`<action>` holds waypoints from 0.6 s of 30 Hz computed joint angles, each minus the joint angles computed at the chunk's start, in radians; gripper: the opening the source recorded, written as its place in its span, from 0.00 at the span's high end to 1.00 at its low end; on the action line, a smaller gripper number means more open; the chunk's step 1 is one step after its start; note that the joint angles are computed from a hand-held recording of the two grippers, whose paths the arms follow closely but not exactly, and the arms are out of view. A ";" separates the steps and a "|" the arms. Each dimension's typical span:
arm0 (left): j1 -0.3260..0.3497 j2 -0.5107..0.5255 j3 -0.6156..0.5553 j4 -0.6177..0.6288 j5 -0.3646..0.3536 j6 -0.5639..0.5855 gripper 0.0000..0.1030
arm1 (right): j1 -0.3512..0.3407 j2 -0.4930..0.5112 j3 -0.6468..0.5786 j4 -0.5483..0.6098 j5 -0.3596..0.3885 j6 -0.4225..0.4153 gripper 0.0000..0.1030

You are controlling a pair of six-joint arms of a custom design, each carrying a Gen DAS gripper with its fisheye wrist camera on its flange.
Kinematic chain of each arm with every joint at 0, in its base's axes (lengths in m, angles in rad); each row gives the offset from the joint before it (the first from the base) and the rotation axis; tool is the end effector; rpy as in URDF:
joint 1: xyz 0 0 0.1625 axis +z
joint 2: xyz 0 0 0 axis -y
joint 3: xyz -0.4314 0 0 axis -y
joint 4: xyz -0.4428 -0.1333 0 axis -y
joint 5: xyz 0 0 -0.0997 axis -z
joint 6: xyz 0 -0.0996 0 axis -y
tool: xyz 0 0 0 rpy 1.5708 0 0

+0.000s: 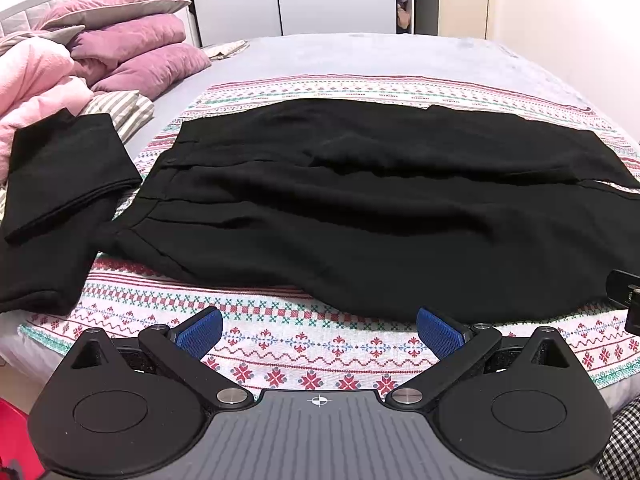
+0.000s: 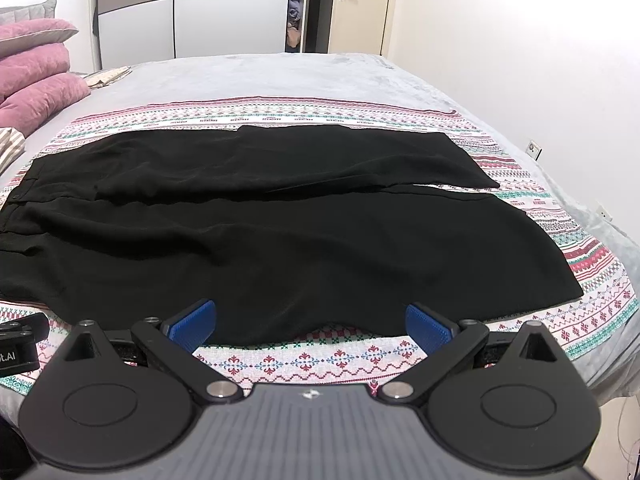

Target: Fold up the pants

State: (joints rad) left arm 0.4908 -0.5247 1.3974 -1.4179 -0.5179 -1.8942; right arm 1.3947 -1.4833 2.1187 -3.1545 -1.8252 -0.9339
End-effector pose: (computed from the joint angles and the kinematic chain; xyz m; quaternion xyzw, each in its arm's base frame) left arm -0.4851 -0.5085 -0.0714 -0.0719 0.7894 -0.4008 0.4593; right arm 0.0136 -0.5413 0.3542 0.2726 -0.8413 0.3254 0.3346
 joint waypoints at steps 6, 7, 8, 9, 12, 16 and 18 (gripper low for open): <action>-0.001 0.002 -0.002 0.009 0.002 -0.007 0.00 | 0.002 0.002 -0.001 -0.002 -0.003 0.000 0.00; -0.001 0.002 -0.003 0.012 0.002 -0.009 0.00 | 0.002 0.002 -0.001 -0.002 -0.002 -0.001 0.00; -0.001 0.002 -0.003 0.012 0.002 -0.009 0.00 | 0.002 0.002 -0.001 -0.002 -0.002 -0.002 0.00; -0.001 0.002 -0.003 0.011 0.002 -0.008 0.00 | 0.002 0.002 -0.001 -0.002 -0.001 -0.002 0.00; -0.002 0.001 -0.002 0.013 0.002 -0.009 0.00 | 0.002 0.002 -0.001 -0.002 -0.002 -0.003 0.00; -0.002 0.001 0.000 0.011 0.002 -0.009 0.00 | 0.003 0.003 -0.001 0.000 -0.003 0.000 0.00; -0.002 0.001 -0.001 0.013 0.002 -0.010 0.00 | 0.003 0.004 -0.001 0.001 -0.003 0.000 0.00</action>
